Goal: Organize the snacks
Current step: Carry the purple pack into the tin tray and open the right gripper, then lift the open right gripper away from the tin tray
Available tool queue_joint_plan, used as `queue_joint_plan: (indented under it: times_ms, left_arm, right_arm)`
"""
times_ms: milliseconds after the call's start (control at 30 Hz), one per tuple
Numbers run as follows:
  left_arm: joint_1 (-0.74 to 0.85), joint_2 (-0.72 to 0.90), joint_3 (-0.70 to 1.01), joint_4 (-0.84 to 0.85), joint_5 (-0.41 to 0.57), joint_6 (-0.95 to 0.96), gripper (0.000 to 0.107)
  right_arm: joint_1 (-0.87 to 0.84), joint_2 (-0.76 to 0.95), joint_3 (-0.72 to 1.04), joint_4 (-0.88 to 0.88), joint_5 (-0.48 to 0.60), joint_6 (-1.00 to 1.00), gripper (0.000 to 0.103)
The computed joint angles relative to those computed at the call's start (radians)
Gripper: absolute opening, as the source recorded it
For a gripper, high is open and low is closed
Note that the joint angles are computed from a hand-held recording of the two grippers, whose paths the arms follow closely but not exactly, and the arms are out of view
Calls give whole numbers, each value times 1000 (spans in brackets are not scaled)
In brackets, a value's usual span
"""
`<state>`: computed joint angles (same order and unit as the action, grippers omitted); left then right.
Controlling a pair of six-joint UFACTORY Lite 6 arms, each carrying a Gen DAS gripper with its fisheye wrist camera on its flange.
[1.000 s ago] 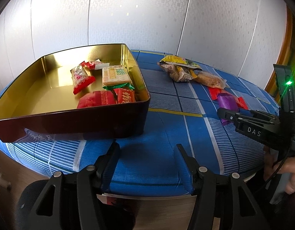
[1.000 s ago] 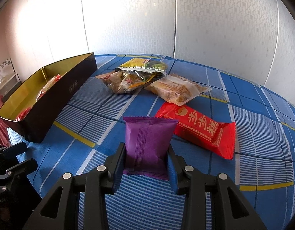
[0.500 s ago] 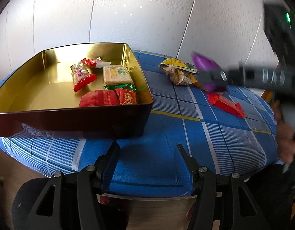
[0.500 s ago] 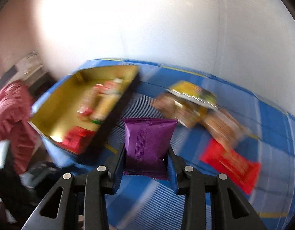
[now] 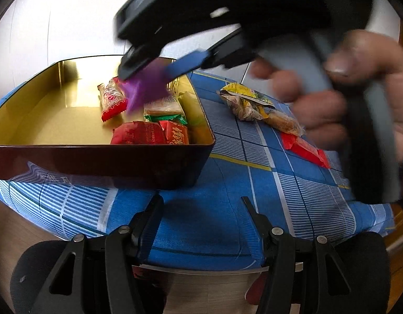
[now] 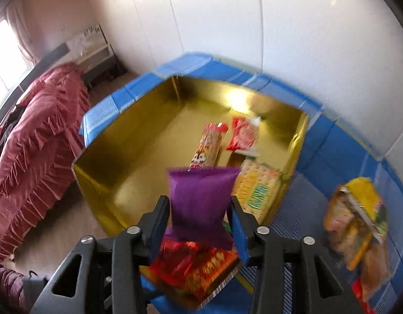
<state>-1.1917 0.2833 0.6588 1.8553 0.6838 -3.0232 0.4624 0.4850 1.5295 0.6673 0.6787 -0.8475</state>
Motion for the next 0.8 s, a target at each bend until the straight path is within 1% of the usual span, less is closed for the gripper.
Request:
queue_joint_plan:
  times_ms: [67, 133, 167, 200, 333, 433, 500, 600, 700, 800]
  left_arm:
    - [3, -6, -9, 10, -1, -11, 59]
    - [5, -9, -14, 18, 0, -19, 59]
    - [4, -8, -14, 17, 1, -20, 59]
    - [3, -6, -12, 11, 2, -15, 59]
    - [-5, 3, 2, -11, 4, 6, 60]
    - [-6, 10, 12, -22, 5, 21, 60]
    - [-14, 23, 28, -40, 8, 39, 60]
    - [-9, 25, 26, -35, 7, 47, 61]
    - [-16, 31, 37, -63, 11, 81, 62]
    - [-18, 44, 53, -84, 14, 112, 62]
  right_arm:
    - [11, 29, 15, -16, -19, 34, 57]
    - [-3, 26, 1, 32, -26, 8, 63]
    - [-21, 0, -37, 81, -35, -33, 68]
    - [-33, -18, -57, 104, -43, -51, 70]
    - [-113, -178, -254, 228, -115, -199, 71]
    - [-201, -284, -393, 301, -160, -304, 80]
    - [-280, -355, -499, 349, -185, -382, 80]
    - [-404, -415, -625, 388, -200, -484, 80]
    - [-532, -442, -728, 438, -223, -598, 80]
    - [-667, -440, -790, 533, -227, -735, 80]
